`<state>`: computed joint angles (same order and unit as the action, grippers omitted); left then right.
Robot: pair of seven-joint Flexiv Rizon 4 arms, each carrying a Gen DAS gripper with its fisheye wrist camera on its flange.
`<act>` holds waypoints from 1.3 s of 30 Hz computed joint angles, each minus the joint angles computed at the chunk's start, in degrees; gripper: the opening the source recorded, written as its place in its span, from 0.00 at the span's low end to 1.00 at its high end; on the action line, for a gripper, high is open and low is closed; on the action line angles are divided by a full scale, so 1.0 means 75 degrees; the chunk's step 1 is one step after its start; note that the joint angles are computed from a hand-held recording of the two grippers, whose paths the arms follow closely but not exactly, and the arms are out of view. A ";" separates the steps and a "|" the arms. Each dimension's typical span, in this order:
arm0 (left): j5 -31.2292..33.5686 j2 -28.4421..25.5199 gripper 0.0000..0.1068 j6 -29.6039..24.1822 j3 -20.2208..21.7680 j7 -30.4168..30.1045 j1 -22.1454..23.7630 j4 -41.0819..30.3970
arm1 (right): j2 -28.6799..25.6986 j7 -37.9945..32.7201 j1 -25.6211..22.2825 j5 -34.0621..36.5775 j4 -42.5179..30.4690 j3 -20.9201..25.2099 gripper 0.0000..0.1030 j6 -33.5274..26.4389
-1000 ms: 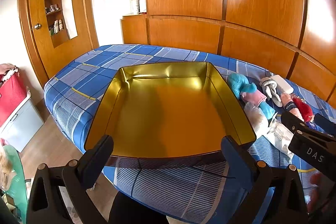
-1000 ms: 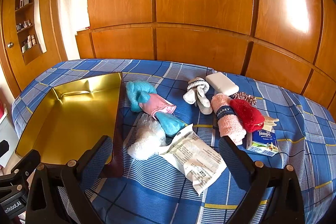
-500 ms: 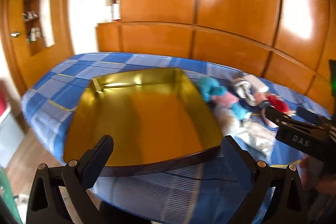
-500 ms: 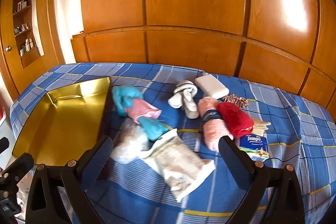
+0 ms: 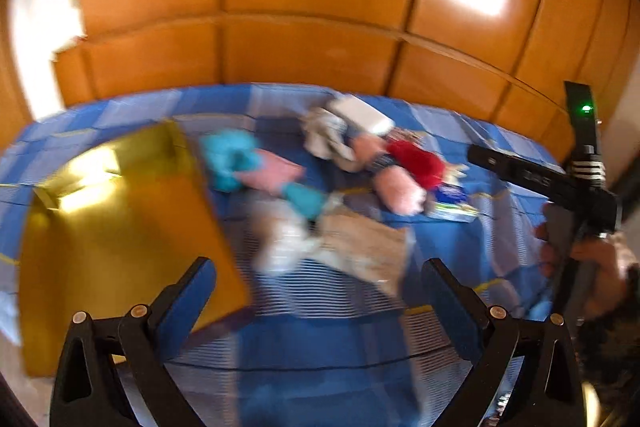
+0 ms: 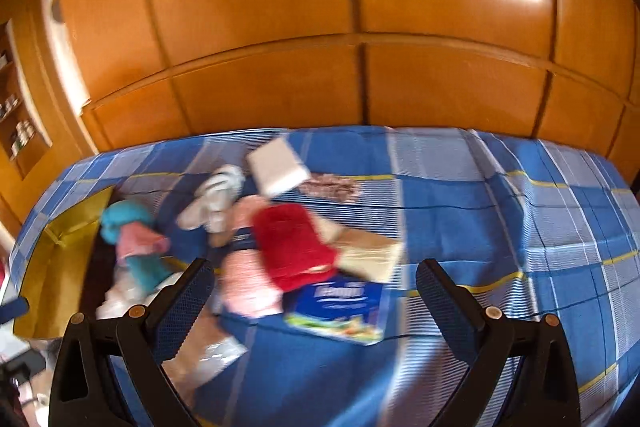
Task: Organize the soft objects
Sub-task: 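Grasp white printed packet with left tool while right tool grasps red fuzzy sock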
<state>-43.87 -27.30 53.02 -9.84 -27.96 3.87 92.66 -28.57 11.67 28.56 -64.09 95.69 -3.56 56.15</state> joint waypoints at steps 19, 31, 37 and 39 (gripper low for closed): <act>0.3073 -0.2506 0.88 -0.2641 0.0678 -0.6488 -0.1227 -0.3659 | 0.0391 0.2709 -0.0760 -0.1711 0.0616 -0.0169 1.00 0.2046; 0.4040 -0.2522 0.63 -0.1539 0.0402 -0.5041 -0.1421 -0.3394 | 0.0397 0.2854 -0.0930 -0.1704 0.0660 0.0000 1.00 0.2004; 0.3424 -0.1963 0.62 -0.0630 0.0021 -0.3559 -0.0965 -0.2078 | 0.0403 0.2459 -0.0839 -0.1208 0.0705 0.0042 0.94 0.1674; 0.3311 -0.1843 0.65 -0.0498 0.0008 -0.3160 -0.0931 -0.1785 | 0.0368 0.2226 -0.0830 -0.0872 0.0702 0.0093 0.90 0.1598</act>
<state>-19.04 -41.12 49.28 -9.78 -51.65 -3.11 79.27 -25.82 28.37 22.34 -70.64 100.95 -2.86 68.13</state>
